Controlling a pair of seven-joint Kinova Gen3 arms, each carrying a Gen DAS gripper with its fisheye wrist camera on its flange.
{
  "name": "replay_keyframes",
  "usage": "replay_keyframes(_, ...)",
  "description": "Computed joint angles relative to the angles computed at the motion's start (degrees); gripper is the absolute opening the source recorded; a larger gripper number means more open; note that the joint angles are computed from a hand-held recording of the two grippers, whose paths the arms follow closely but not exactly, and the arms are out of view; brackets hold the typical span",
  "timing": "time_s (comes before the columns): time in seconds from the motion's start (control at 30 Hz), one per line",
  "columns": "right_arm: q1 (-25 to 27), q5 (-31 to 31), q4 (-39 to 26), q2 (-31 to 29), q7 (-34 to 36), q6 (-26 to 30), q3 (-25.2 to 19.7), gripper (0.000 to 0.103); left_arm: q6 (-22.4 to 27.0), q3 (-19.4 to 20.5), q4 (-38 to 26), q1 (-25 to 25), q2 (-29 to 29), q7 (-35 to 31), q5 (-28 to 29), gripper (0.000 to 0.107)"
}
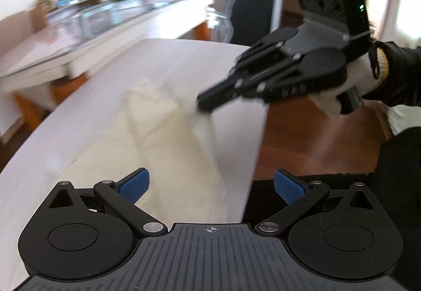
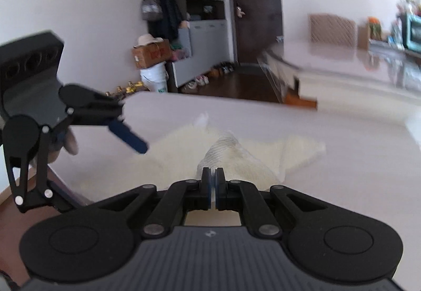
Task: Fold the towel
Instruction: 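Lay the towel flat and open the right gripper while the left gripper approaches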
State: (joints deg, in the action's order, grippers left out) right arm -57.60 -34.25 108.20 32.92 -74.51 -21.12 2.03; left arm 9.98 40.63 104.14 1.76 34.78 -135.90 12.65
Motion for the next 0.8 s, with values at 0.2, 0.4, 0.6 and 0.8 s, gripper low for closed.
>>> replay_keyframes(0.2,1.7,3.3,3.0,-1.8,1.3,2.6,1.0,0.029,4.7,-2.7,-6.6,5.4,5.0,-1.3,0.1,0.103)
replay_keyframes(0.4,-2.8,3.0,5.2,-3.0,9.3,3.6,6.8,0.037,8.2,-4.9,-10.1,8.3,6.7,-2.7,2.2,0.103)
replay_keyframes(0.6,-3.1,8.0,5.7,-2.7,18.6,4.7,7.9,0.036,11.7,-8.4,-14.0,11.8,8.4,-3.1,4.3,0.103)
replay_keyframes(0.8,-5.2,10.2,5.7,-2.2,25.3,6.2,10.4,0.035,13.9,-8.6,-15.8,12.3,9.8,-5.3,6.8,0.103)
